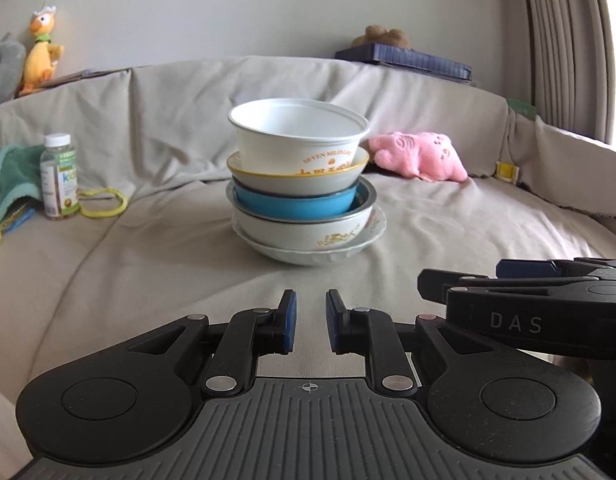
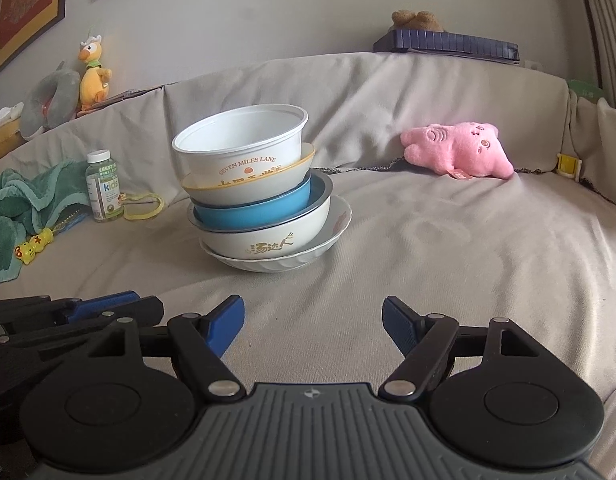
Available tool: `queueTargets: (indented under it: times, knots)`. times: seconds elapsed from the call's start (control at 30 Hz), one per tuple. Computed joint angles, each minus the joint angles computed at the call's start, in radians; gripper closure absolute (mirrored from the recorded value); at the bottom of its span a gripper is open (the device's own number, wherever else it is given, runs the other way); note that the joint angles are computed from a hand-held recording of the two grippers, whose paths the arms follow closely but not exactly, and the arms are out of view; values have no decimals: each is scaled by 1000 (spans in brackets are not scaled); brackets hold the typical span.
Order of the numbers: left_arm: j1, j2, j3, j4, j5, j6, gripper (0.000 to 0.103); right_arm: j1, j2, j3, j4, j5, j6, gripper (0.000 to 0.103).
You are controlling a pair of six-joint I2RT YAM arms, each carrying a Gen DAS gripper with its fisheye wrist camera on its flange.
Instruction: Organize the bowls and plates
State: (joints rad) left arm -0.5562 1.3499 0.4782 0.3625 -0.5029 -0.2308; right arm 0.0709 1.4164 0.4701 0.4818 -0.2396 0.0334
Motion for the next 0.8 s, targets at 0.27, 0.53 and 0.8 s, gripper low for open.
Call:
queueTargets:
  times: [0.27, 0.53, 0.8]
  knots:
    - [-9, 4, 2, -4, -14, -17, 84, 0, 3, 5, -9, 1, 0, 26]
    - [-5, 7, 13, -20, -13, -34, 84, -3, 9, 13, -18, -5, -6, 25]
    - [-3, 3, 9, -13, -12, -28, 84, -2, 10, 12, -16, -3, -6, 25]
